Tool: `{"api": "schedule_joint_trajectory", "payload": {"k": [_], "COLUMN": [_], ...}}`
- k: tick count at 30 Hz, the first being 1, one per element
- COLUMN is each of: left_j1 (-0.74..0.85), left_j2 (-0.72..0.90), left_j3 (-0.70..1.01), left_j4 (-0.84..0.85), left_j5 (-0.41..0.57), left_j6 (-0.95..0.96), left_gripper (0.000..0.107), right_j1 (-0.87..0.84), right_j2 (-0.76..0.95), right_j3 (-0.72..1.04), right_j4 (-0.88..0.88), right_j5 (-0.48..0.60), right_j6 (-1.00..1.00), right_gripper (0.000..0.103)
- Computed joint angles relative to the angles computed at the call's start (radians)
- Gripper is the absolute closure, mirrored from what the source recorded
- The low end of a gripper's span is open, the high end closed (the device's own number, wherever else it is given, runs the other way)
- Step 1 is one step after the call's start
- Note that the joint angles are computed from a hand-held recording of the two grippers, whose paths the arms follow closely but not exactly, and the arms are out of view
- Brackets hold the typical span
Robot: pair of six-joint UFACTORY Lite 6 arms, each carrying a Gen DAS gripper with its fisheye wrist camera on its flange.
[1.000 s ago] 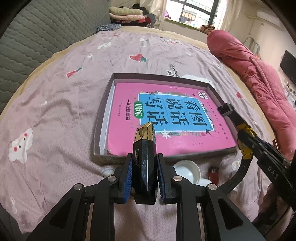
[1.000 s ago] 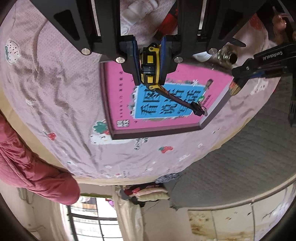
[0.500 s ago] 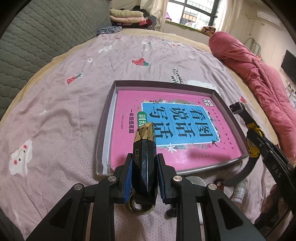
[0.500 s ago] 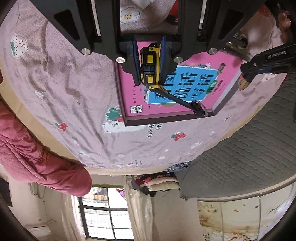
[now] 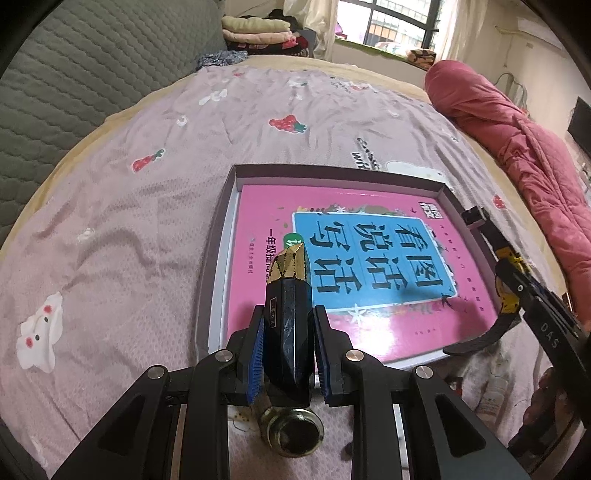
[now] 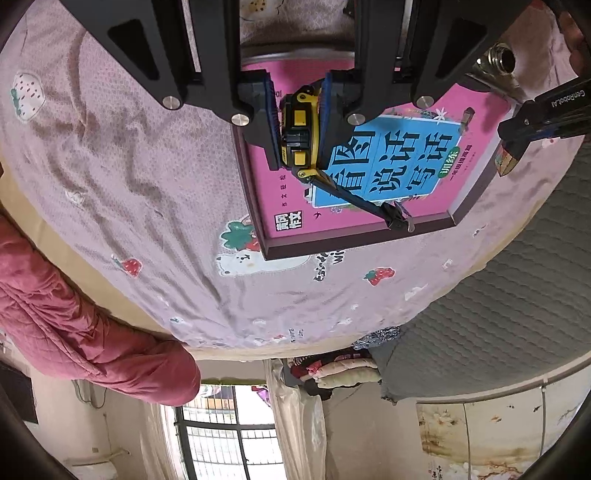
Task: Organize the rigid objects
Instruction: 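Carry black case over the tray with left gripper while right carries tape measure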
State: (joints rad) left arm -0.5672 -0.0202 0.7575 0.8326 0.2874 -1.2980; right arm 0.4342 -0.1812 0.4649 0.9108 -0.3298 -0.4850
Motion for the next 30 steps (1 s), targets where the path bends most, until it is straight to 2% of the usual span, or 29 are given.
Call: {"api": "schedule_joint_trajectory", "payload": {"k": [6,12,30], "left_j1": [0.018,0.018,0.044], "left_j2": [0.053,0.103,0.193], "left_j3": [0.030,0.055,0.093], "left_j4": [0.008,0.024,-0.027], "left_j5": [-0.021,-0.045,-0.082], "left_j6": [0.002,-0.001,0.066], "left_gripper": [0.082,0.082,0.082], "right_j1": [-0.010,0.034,0.055], "right_j2": [0.047,0.115,0.192], "right_j3": [0.033,0.070,0.098], "right_j4": [-0.009,0.193,0.371], "right_j5": [0.007,-0.023,-0.102], "right_j6": [0.003,-0.215,-0.386], "right_gripper": [0.084,0.084,0.084]}}
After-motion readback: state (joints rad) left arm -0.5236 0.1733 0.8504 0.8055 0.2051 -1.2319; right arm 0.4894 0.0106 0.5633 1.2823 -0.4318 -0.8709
